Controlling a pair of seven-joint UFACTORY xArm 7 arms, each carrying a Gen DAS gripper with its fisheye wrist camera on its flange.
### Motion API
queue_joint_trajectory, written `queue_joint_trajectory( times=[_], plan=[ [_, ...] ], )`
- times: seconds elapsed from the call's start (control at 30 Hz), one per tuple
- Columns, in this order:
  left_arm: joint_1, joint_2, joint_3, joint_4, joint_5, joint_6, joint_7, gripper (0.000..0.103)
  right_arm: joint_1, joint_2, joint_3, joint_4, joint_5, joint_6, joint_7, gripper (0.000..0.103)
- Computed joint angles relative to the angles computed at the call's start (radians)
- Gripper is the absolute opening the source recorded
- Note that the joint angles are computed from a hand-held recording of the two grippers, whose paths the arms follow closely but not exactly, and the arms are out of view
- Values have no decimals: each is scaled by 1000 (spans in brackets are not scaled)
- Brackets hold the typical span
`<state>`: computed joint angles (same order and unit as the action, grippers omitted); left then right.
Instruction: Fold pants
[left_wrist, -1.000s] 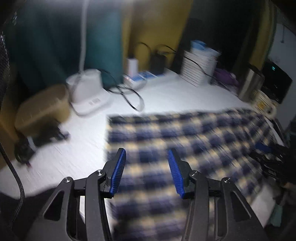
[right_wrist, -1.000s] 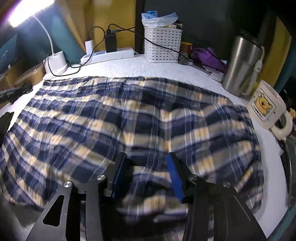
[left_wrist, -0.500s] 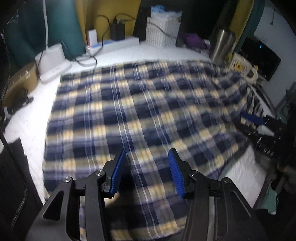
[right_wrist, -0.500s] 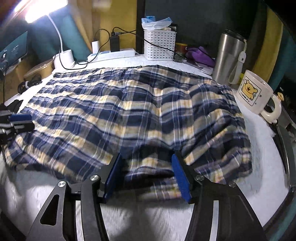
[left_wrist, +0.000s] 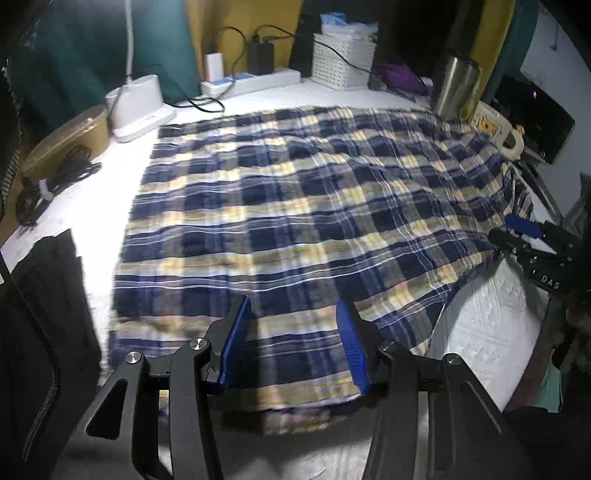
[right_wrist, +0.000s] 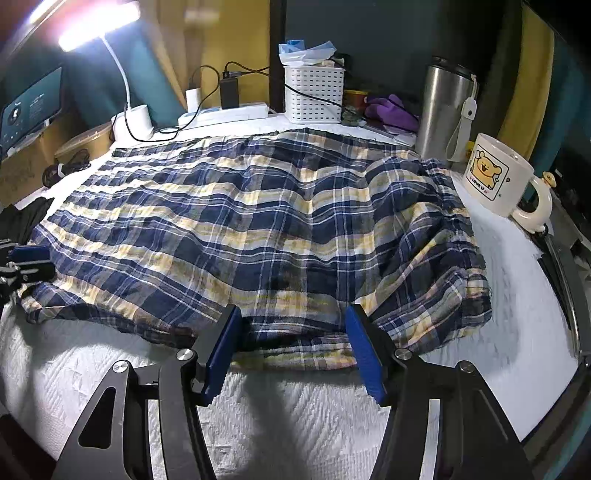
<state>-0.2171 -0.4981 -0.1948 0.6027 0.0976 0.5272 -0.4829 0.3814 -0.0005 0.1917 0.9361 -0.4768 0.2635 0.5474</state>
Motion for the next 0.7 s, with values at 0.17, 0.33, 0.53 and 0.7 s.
queue_joint_trajectory(
  times=[0.17,0.33,0.53,0.7],
  plan=[
    [66,-58,-9,-28,54,41,-42,48,0,-1,0,-1,-1,1,2,61],
    [151,-107,-15,-69,119,31,-123,49,0,-2,1,1,-1,8,4,61],
    [133,-98,40,-105,92,-14,-63,48,0,-3,1,3,-3,15,7,62],
    [127,-115,44,-126,74,-49,-20,14,1,1,0,7,-12,21,14,62]
  ],
)
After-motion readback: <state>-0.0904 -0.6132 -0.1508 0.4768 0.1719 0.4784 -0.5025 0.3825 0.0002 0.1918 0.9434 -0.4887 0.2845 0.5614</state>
